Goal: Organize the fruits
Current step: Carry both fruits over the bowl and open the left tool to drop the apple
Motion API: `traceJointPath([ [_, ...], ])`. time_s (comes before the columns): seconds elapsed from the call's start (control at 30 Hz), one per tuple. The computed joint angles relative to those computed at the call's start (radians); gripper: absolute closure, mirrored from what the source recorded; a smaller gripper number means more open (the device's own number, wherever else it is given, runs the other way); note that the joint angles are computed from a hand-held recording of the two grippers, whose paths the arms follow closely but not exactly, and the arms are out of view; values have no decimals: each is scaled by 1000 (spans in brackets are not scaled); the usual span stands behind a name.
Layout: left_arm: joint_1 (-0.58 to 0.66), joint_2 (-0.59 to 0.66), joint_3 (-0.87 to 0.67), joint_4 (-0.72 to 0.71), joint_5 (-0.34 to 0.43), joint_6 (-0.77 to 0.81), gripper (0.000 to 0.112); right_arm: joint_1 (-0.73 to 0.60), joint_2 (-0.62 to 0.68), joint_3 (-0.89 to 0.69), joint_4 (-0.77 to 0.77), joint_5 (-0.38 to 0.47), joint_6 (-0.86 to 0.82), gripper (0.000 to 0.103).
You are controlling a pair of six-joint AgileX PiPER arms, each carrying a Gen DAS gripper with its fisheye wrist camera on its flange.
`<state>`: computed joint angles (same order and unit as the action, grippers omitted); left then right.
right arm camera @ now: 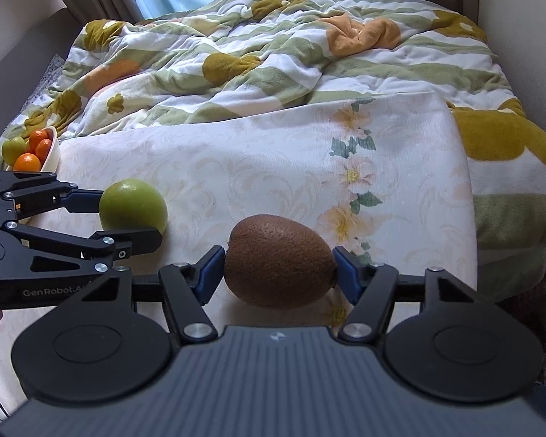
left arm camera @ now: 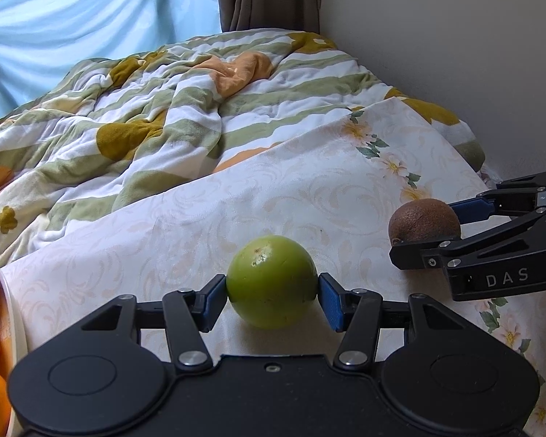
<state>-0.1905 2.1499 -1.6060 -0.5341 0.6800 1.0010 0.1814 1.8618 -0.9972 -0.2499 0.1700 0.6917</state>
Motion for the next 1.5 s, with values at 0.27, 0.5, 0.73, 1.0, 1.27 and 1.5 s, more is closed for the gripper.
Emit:
traceJointPath([
  [0.27, 24, -96, 116, -84, -51, 63, 54, 48, -71, 44, -318, 9, 336, 24],
  [0.5, 63, -250, 281, -212, -73, 160, 54, 118, -179, 85, -466, 84, 506, 24],
  [0.73, 148, -426, 436, -352, -58, 273, 54, 238, -285, 115, -556, 205, 618, 24],
  [1.0, 301, -584, 550, -444, -11, 349, 54, 418, -354, 101, -620, 352, 707, 24],
  [1.27, 469, -639, 532, -473, 66, 380, 54, 555, -318, -15, -637, 424, 710, 24],
  [1.5, 572, -531, 373, -406, 117, 345, 54, 599, -184, -214, -577, 444, 629, 24],
])
